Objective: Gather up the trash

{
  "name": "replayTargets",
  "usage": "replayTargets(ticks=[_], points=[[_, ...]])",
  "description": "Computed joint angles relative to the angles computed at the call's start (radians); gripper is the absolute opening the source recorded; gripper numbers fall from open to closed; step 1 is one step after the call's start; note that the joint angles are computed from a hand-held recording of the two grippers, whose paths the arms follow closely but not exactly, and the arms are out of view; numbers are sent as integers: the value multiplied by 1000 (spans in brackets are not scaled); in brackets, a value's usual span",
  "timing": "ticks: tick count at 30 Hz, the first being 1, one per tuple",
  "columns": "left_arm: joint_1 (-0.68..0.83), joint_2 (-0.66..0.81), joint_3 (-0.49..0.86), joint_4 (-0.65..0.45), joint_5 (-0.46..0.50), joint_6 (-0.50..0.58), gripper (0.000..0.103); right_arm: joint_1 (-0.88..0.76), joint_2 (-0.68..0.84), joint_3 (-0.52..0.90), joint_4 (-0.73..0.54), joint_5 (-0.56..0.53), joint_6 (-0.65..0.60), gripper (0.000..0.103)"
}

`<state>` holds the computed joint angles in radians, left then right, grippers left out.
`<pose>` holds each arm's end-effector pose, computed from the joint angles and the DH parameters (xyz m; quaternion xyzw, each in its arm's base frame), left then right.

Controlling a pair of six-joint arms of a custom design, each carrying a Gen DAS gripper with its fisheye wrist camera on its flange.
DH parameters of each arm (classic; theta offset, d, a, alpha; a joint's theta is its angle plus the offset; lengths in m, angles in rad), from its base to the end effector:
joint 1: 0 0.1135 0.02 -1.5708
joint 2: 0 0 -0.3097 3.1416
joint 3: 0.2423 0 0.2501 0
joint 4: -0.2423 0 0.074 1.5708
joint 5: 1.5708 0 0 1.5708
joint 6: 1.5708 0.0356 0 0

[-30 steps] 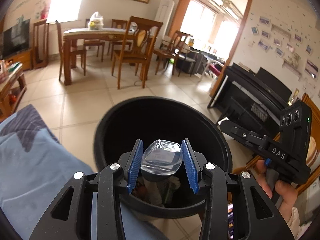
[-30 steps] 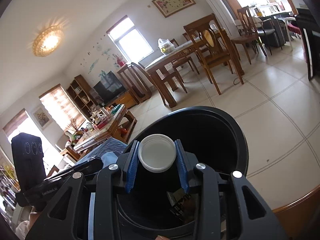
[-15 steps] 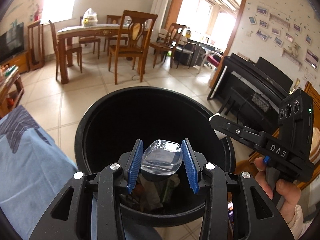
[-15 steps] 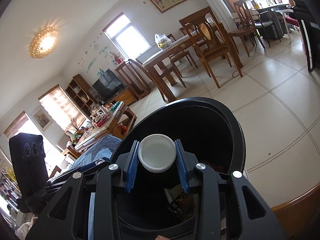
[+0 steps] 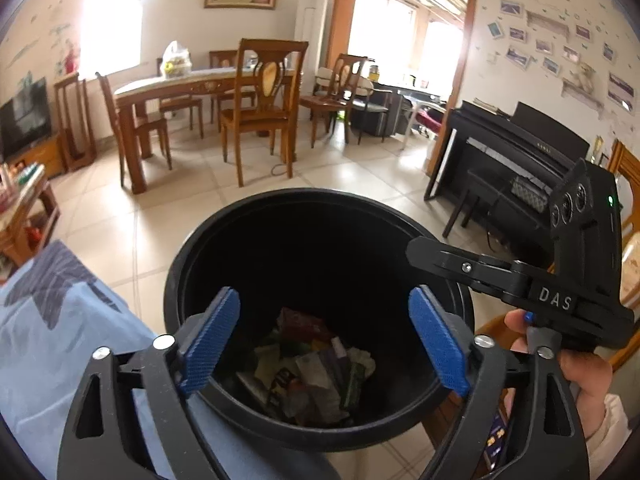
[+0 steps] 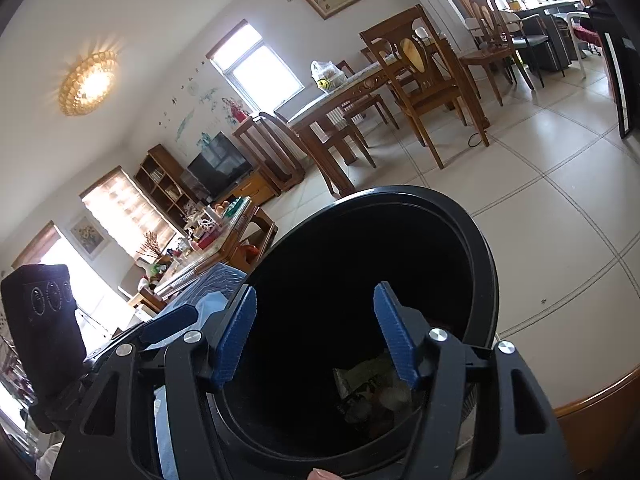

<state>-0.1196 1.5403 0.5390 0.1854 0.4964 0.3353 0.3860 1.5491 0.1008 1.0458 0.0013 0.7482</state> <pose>0.2603 -0.0484 0.1742 0.2914 0.8575 -0.1886 0.3798 0.1884 0.0765 0.1466 0.1506 0.8205 0.2958 0.4655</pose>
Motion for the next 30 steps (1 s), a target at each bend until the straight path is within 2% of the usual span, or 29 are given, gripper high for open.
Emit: replayTargets(ticks=[2, 6, 9, 12, 16, 21, 24, 26, 30], points=[[9, -37, -27, 18, 2, 15, 97, 11, -19, 5, -24, 14, 0, 67], [45, -105, -48, -16, 30, 56, 98, 31, -51, 17, -71, 37, 1, 72], [91, -169, -63, -54, 55, 80, 98, 63, -92, 34, -127, 76, 9, 84], [180, -227, -60, -132, 127, 121, 98, 105, -130, 69, -200, 115, 24, 98], [332, -281, -35, -275, 221, 225, 98, 165, -135, 131, -284, 142, 42, 98], [622, -290, 23, -508, 323, 452, 98, 295, -92, 246, -377, 243, 45, 98], [839, -235, 87, -637, 397, 608, 98, 388, -31, 337, -408, 302, 27, 98], [968, -183, 136, -685, 427, 685, 98, 469, 26, 420, -440, 375, 0, 98], [1194, -68, 239, -744, 477, 776, 98, 579, 136, 599, -528, 413, -53, 98]])
